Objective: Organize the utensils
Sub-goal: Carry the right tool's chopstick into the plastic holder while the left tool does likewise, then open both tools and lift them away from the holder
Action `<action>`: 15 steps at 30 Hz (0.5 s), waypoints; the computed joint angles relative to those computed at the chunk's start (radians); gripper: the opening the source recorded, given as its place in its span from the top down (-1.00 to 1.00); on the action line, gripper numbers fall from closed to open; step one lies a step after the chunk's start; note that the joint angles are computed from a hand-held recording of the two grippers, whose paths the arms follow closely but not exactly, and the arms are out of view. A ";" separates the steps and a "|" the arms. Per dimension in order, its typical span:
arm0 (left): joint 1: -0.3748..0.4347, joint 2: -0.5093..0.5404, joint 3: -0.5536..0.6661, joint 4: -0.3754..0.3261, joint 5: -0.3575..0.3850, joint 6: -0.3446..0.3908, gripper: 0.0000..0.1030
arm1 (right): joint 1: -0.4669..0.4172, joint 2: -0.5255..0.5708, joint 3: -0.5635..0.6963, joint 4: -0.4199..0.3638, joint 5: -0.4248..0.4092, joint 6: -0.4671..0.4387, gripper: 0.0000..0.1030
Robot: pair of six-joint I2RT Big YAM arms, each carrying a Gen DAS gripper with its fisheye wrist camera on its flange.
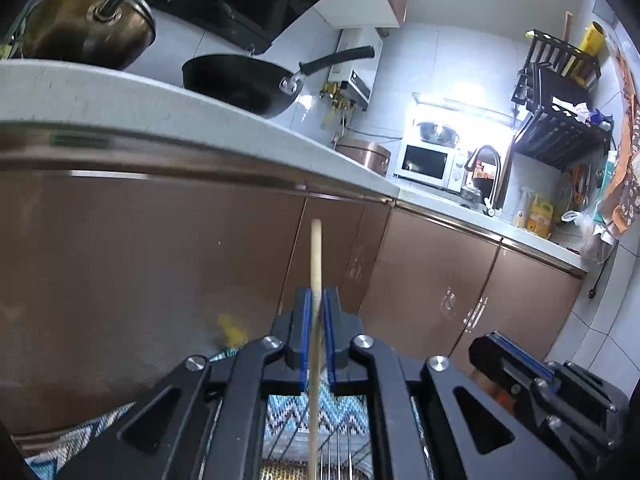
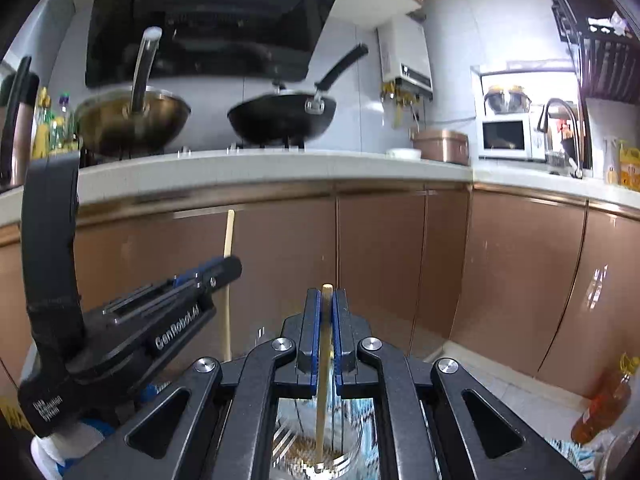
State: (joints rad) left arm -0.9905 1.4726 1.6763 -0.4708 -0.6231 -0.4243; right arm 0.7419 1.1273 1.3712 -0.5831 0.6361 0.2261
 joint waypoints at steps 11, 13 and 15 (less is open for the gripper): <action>-0.078 -0.169 0.003 -0.209 -0.047 0.044 0.13 | 0.130 -0.058 0.085 -0.152 0.120 0.031 0.37; -0.109 -0.219 0.003 -0.277 -0.079 0.059 0.11 | 0.185 -0.078 0.114 -0.209 0.174 0.060 0.37; -0.141 -0.265 0.001 -0.355 -0.120 0.043 0.06 | 0.241 -0.093 0.138 -0.274 0.224 0.099 0.37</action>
